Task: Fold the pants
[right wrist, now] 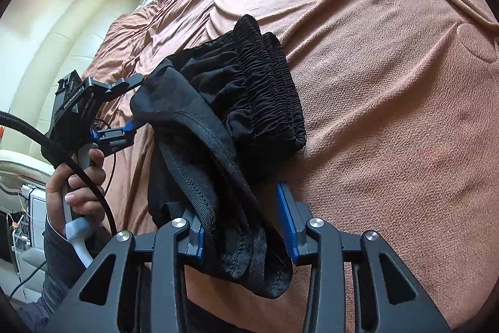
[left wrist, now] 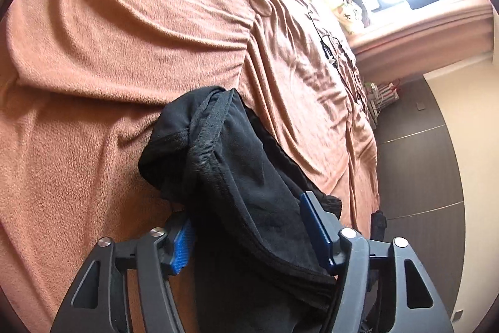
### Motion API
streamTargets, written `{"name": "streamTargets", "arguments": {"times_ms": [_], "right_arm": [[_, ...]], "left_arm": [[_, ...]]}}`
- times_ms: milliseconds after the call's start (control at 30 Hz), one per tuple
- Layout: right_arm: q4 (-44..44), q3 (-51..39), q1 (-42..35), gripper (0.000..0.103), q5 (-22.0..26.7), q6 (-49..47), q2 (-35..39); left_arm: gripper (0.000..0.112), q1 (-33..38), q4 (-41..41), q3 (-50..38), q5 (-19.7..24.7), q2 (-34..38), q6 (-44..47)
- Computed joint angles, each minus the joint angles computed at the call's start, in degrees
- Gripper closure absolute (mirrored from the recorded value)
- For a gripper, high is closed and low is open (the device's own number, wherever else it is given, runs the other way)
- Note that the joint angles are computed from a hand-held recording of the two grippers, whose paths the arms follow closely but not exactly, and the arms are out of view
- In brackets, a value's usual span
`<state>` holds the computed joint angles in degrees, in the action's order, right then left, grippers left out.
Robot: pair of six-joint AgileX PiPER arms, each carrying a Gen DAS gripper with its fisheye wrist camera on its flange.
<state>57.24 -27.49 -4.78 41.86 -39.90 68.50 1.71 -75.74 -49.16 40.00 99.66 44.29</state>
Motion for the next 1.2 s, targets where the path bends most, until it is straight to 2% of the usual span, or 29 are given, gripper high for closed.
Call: {"name": "streamTargets", "arguments": {"times_ms": [133,200,233,467,767,1100,1167,1200], "right_arm": [[1.79,1.22,-1.55,0.081,1.23,-2.99,-0.31],[3.28,2.13,-2.46,0.089,1.9,-5.27,-0.63],[3.69,2.3,-3.2,0.09,2.65,-6.1,-0.87],[6.36,5.37,-5.61,0.098,4.85,-11.16,-3.26],[7.2,7.68,-9.26,0.098,8.57,-13.64,-6.75],[6.51,8.79,-19.2,0.098,13.87,-18.49,-5.43],[6.39,8.82,-20.05,0.098,14.43,-18.89,-5.15],[6.47,8.83,-20.21,0.098,14.44,-19.11,-4.85]], "left_arm": [[0.083,-1.62,5.02,-3.89,-0.51,-0.03,-4.52],[0.096,-2.36,7.66,-6.03,-0.35,0.39,-7.39],[0.1,-2.58,8.58,-6.86,-0.11,0.42,-8.3],[0.104,-6.07,13.33,-13.1,0.53,0.63,-13.6],[0.105,-12.54,19.21,-22.49,1.31,4.44,-20.81],[0.104,-17.45,24.69,-30.96,1.55,11.59,-27.07],[0.103,-18.24,27.02,-32.91,1.98,13.09,-29.68],[0.098,-18.54,28.31,-33.79,2.41,13.8,-31.08]]}}
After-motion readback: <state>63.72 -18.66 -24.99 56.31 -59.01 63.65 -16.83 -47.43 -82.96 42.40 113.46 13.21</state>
